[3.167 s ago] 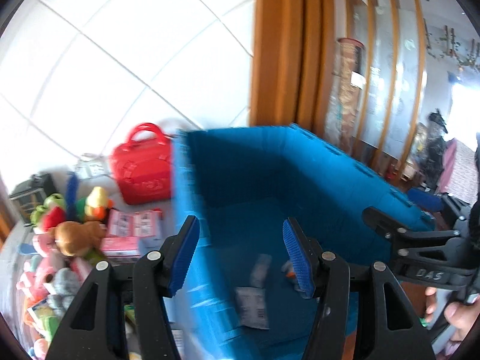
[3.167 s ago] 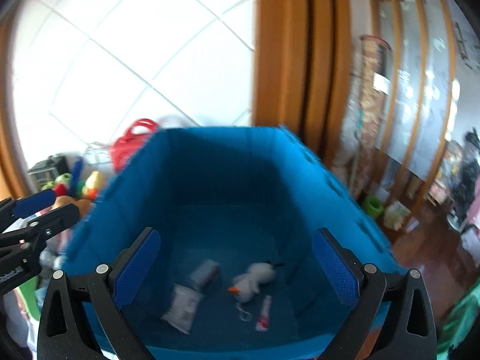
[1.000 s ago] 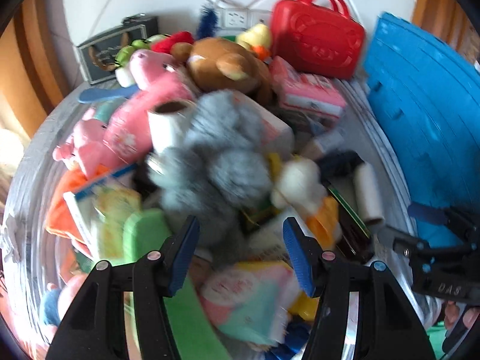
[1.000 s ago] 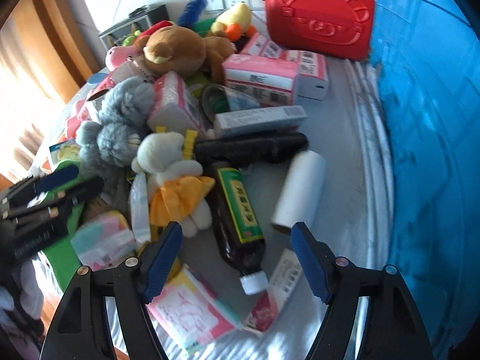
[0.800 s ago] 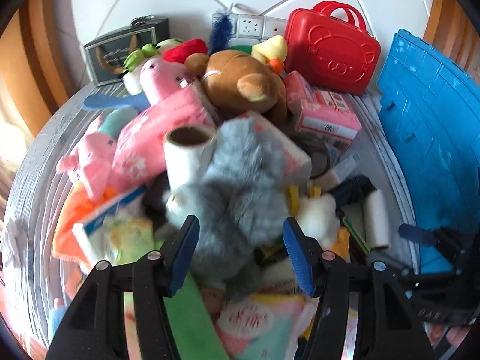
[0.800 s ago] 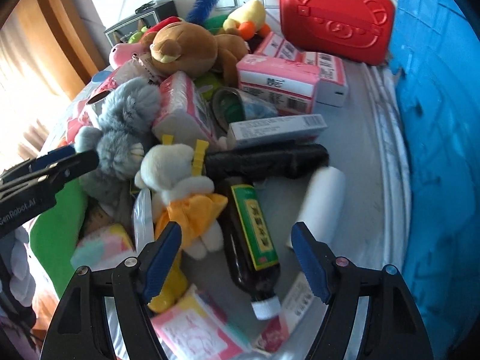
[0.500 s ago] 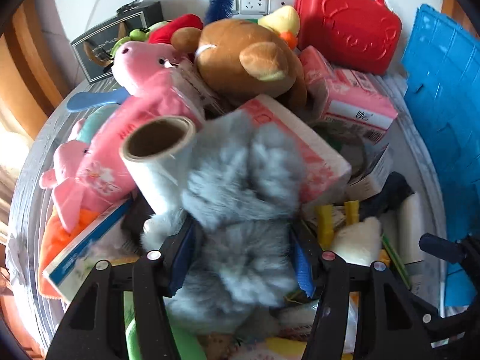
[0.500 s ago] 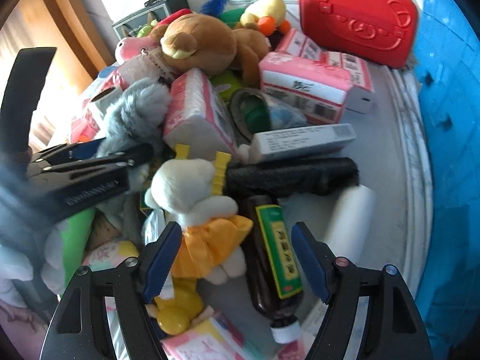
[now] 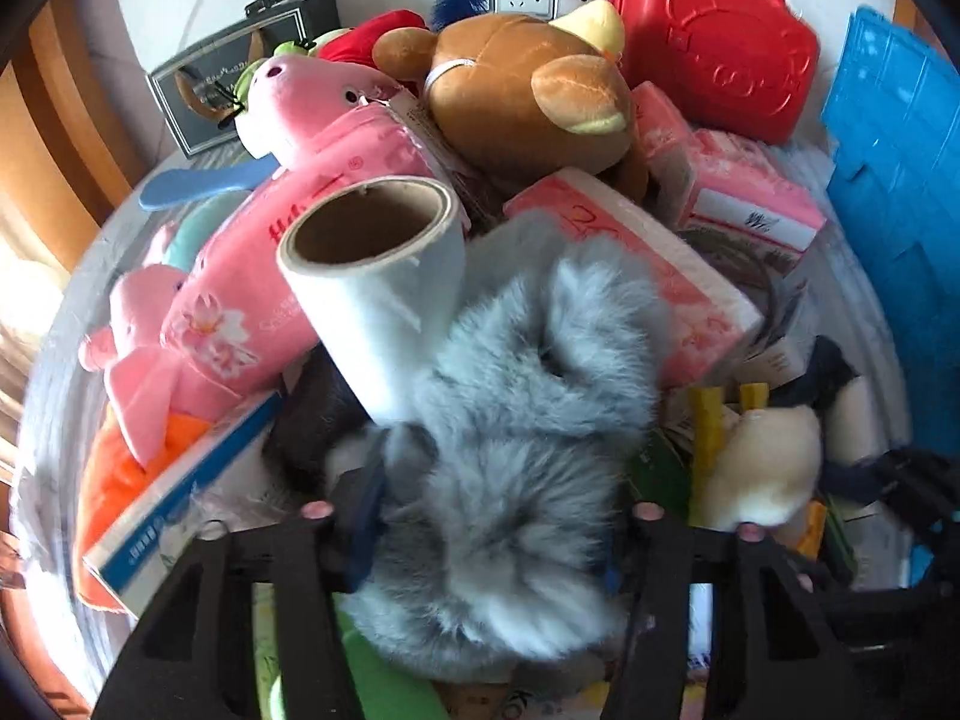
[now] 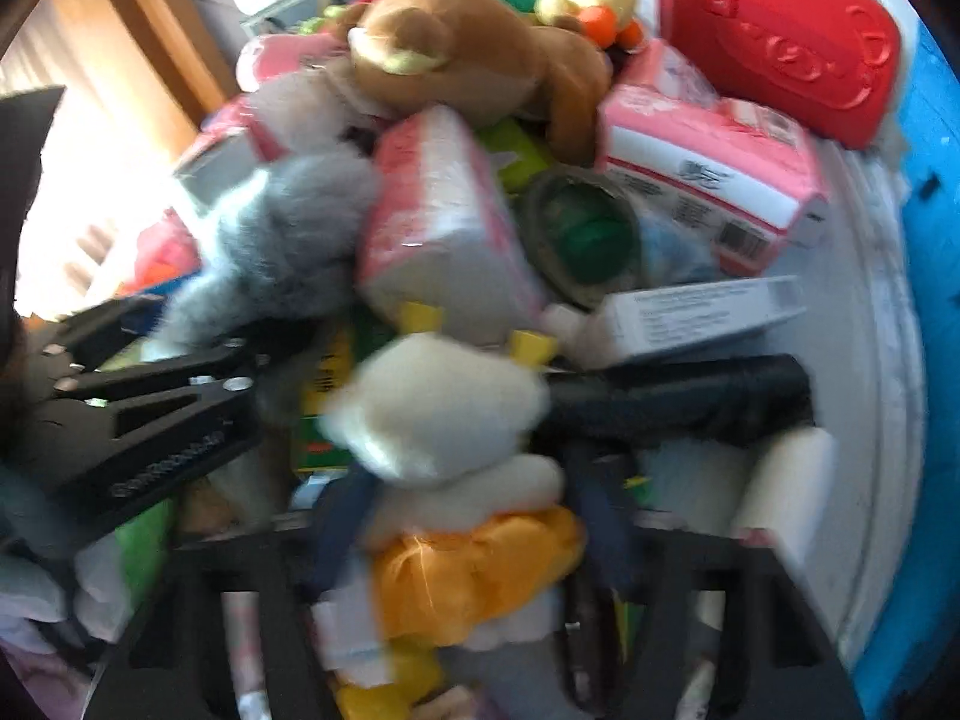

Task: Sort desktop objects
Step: 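Grasp the grey fluffy plush with the left gripper while the right grasps the cream teddy bear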

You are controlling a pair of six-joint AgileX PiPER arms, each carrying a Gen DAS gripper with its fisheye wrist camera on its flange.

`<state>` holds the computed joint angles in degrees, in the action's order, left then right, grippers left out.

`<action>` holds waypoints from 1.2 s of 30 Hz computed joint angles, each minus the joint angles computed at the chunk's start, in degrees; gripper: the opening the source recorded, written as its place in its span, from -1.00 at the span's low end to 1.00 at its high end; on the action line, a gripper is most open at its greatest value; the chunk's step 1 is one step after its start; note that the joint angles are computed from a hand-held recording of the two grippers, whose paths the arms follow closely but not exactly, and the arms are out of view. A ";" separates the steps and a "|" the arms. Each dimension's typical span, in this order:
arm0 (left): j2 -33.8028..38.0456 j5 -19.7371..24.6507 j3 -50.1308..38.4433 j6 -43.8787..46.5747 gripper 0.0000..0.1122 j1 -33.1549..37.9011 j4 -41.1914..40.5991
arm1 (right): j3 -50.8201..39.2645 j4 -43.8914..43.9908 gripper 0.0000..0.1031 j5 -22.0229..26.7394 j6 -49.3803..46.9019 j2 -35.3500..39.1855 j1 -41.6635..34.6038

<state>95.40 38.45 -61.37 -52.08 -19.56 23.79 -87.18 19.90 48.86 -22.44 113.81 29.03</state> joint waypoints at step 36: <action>-28.83 20.36 -8.15 -12.25 -0.43 -26.09 24.88 | 1.39 -26.63 -0.11 -1.11 29.56 -36.80 7.39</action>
<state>66.56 58.81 -69.52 -64.33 -45.65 48.67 -85.79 -6.73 47.74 7.12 77.01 36.42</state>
